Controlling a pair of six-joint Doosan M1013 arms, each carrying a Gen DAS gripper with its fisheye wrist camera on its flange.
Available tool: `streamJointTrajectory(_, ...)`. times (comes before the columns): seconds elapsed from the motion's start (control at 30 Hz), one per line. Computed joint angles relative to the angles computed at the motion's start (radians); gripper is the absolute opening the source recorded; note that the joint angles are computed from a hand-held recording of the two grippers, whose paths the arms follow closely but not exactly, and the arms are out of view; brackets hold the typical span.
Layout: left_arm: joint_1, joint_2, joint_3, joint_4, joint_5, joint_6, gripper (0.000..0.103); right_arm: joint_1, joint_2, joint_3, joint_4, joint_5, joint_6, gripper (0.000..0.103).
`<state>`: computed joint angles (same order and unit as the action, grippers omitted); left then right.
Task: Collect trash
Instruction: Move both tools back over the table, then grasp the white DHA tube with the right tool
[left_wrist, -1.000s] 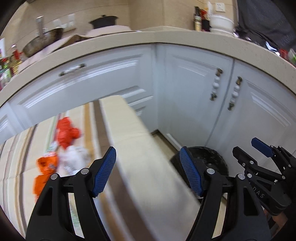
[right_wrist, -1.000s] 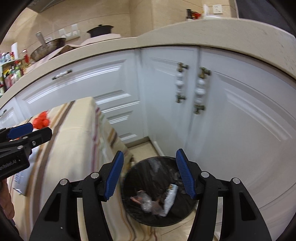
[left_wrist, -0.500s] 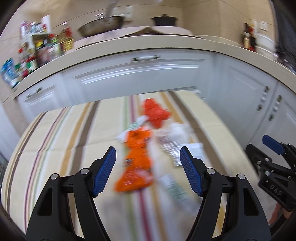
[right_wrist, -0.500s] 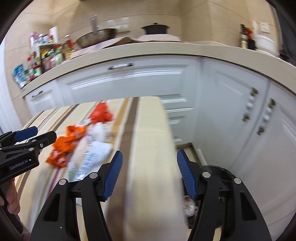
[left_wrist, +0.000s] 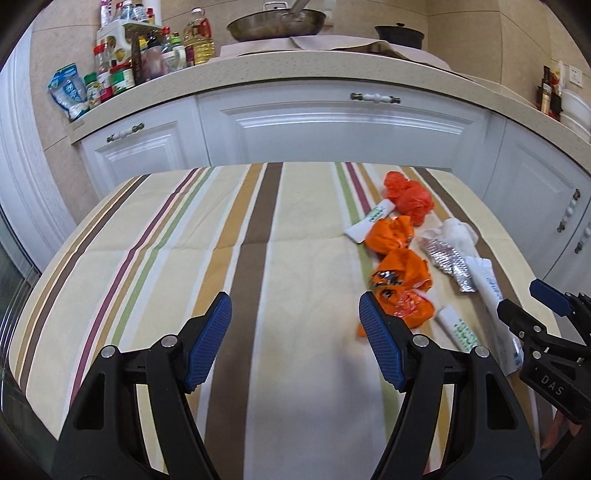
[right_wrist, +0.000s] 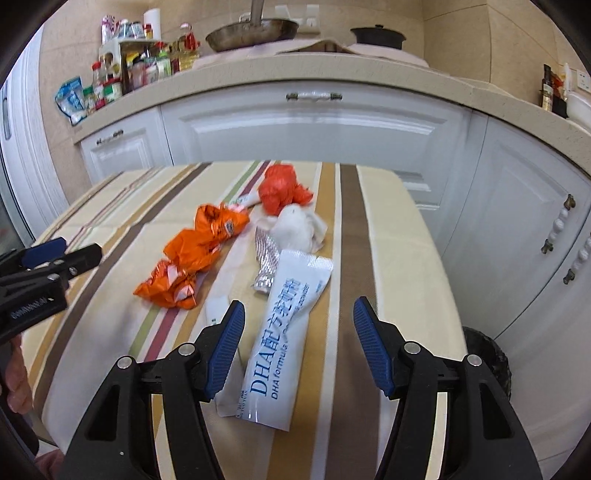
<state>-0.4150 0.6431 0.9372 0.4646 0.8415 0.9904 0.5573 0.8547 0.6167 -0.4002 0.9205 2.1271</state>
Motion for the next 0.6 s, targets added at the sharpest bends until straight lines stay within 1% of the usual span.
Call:
streamJointTrajectory(0.13, 0.008, -0.002, 0.01, -0.015, 0.007, -0.007, 0.07, 0.0, 0.026, -0.044, 0.035, 0.059, -0.035, 0.059)
streamJointTrajectory(0.2, 0.009, 0.001, 0.009, -0.025, 0.011, -0.003, 0.07, -0.002, 0.029, -0.051, 0.051, 0.066, -0.048, 0.053)
streamJointTrajectory(0.27, 0.008, 0.002, 0.008, -0.032, 0.01, 0.003, 0.07, -0.004, 0.029, -0.051, 0.065, 0.068, -0.056, 0.045)
streamJointTrajectory(0.3, 0.007, 0.002, 0.009, -0.034, 0.008, 0.006, 0.07, -0.006, 0.029, -0.051, 0.076, 0.072, -0.062, 0.043)
streamJointTrajectory(0.37, 0.004, 0.003, 0.009, -0.039, 0.004, 0.015, 0.07, -0.009, 0.032, -0.056, 0.101, 0.08, -0.077, 0.033)
streamJointTrajectory(0.43, 0.0, 0.005, 0.006, -0.047, 0.003, 0.024, 0.07, -0.012, 0.032, -0.057, 0.12, 0.082, -0.088, 0.028)
streamJointTrajectory(0.6, -0.011, 0.013, -0.006, -0.066, 0.007, 0.045, 0.07, -0.012, 0.016, -0.028, 0.112, 0.061, -0.083, 0.021)
